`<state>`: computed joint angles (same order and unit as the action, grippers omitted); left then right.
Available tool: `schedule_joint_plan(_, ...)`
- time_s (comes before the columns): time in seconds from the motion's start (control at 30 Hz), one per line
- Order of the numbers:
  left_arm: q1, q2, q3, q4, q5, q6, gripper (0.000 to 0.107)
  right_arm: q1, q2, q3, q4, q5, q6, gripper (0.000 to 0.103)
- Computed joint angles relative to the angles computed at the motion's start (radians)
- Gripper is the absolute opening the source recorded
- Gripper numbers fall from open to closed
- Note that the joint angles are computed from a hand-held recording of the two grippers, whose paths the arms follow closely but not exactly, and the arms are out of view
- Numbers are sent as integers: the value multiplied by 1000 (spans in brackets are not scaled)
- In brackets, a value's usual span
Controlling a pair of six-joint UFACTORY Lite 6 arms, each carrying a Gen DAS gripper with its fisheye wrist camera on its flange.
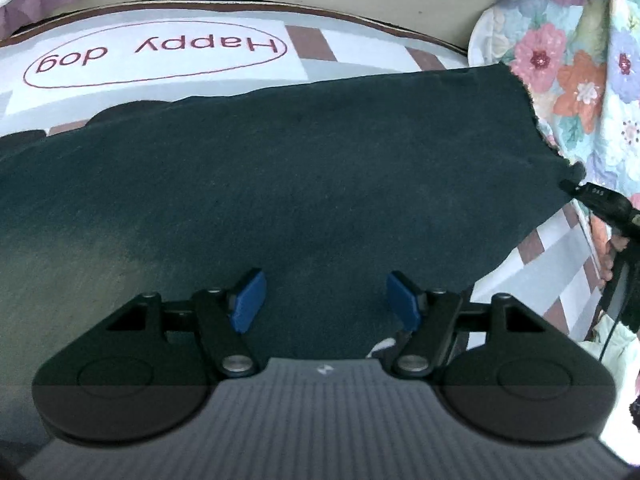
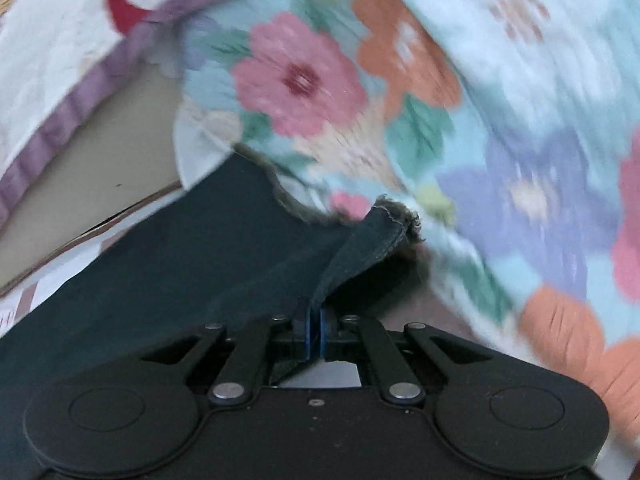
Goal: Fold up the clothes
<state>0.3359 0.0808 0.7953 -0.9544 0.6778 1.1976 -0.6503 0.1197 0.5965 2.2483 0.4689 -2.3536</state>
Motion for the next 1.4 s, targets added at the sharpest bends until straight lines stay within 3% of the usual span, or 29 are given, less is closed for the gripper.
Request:
schedule_joint_plan(0.07, 16, 7, 13, 1, 11, -2, 67, -2, 34, 23, 10, -6, 27, 15)
schedule_joint_plan(0.13, 44, 19, 21, -22, 21, 13, 67, -24, 58, 58, -95, 3, 163, 16)
schedule_joint_plan(0.2, 66, 33, 43, -30, 24, 16, 67, -27, 31, 52, -93, 32, 165, 6)
schedule_joint_plan(0.4, 103, 57, 139, 160, 93, -65, 67, 59, 43, 80, 195, -67, -177, 4)
schedule_joint_plan(0.53, 154, -1, 65, 232, 40, 67, 67, 88, 85, 94, 363, -85, -358, 5)
schedule_joint_plan(0.57, 173, -9, 38, 225, 21, 108, 66, 88, 90, 90, 390, -88, -383, 6)
schedule_joint_plan(0.63, 203, -30, -16, 174, -9, 189, 67, 83, 82, 59, 496, -69, -456, 19)
schedule_joint_plan(0.67, 216, -42, -43, 138, -21, 231, 68, 69, 74, 40, 504, -53, -446, 33)
schedule_joint_plan(0.73, 235, -64, -88, 79, -41, 299, 69, 10, 60, 2, 396, -5, -327, 37)
schedule_joint_plan(0.83, 202, -67, -74, 112, -52, 243, 71, -86, 57, -29, 170, 57, -143, 40)
schedule_joint_plan(0.93, 202, -34, -27, 93, 21, 208, 67, -180, 97, -19, -85, 151, 89, 43)
schedule_joint_plan(1.03, 166, -15, 22, 70, 91, 149, 62, -202, 161, 20, -142, 221, 182, 49)
schedule_joint_plan(1.1, 105, -20, 34, 54, 81, 111, 49, -195, 238, 81, -116, 256, 194, 50)
schedule_joint_plan(1.17, 42, -22, 40, 36, 58, 79, 39, -185, 334, 160, -70, 301, 180, 50)
schedule_joint_plan(1.23, -9, -2, 51, -5, 36, 69, 37, -154, 394, 222, -4, 311, 150, 49)
schedule_joint_plan(1.27, -30, 10, 54, -26, 22, 68, 37, -132, 402, 244, 15, 288, 142, 41)
schedule_joint_plan(1.3, -50, 21, 57, -43, 10, 68, 37, -109, 400, 266, 7, 247, 153, 10)
schedule_joint_plan(1.33, -61, 27, 56, -53, 1, 71, 37, -91, 392, 281, -21, 213, 183, 10)
schedule_joint_plan(1.4, -69, 30, 46, -70, -11, 93, 37, -86, 339, 253, -49, 247, 211, 9)
